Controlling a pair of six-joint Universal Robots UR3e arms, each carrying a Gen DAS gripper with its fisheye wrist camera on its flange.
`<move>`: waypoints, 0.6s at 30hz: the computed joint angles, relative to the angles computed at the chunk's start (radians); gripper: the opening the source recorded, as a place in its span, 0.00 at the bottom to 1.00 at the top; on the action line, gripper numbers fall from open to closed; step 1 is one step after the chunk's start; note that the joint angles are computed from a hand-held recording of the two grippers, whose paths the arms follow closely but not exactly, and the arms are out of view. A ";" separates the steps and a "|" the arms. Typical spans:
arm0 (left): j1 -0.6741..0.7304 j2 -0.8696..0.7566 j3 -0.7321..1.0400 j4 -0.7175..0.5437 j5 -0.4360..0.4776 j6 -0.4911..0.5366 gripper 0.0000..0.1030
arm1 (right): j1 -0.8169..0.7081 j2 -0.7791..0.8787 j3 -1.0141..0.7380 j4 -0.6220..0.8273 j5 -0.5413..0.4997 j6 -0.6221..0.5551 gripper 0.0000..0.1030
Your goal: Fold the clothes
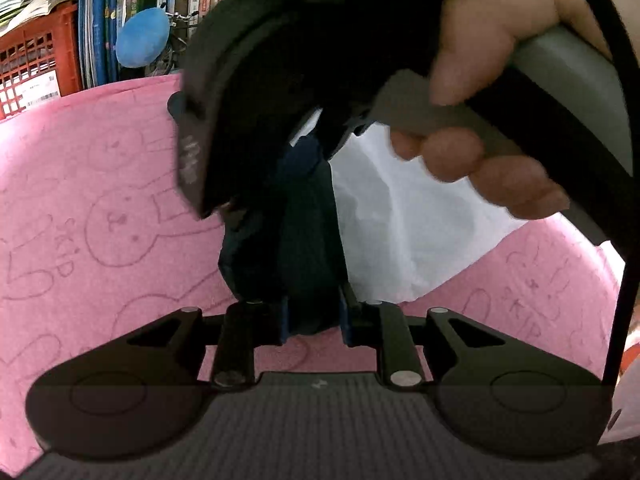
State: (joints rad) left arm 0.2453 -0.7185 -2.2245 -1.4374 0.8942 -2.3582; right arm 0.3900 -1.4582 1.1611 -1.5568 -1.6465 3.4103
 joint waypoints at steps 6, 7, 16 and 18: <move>0.052 0.036 -0.009 -0.061 -0.033 0.051 0.21 | 0.091 0.082 0.009 -0.114 -0.142 0.039 0.25; 0.067 0.044 -0.009 -0.082 -0.042 0.063 0.21 | 0.107 0.090 0.029 -0.154 -0.179 0.042 0.11; 0.190 0.067 0.034 -0.298 -0.094 0.187 0.21 | -0.024 0.242 -0.020 -0.433 -0.039 -0.130 0.11; 0.256 0.058 0.067 -0.425 -0.110 0.233 0.21 | -0.069 0.313 -0.088 -0.469 0.034 -0.206 0.15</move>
State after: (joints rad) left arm 0.5012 -0.6606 -2.1577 -1.8623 0.7845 -2.1247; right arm 0.3207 -1.1453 1.0732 -2.0262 -1.6123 3.2047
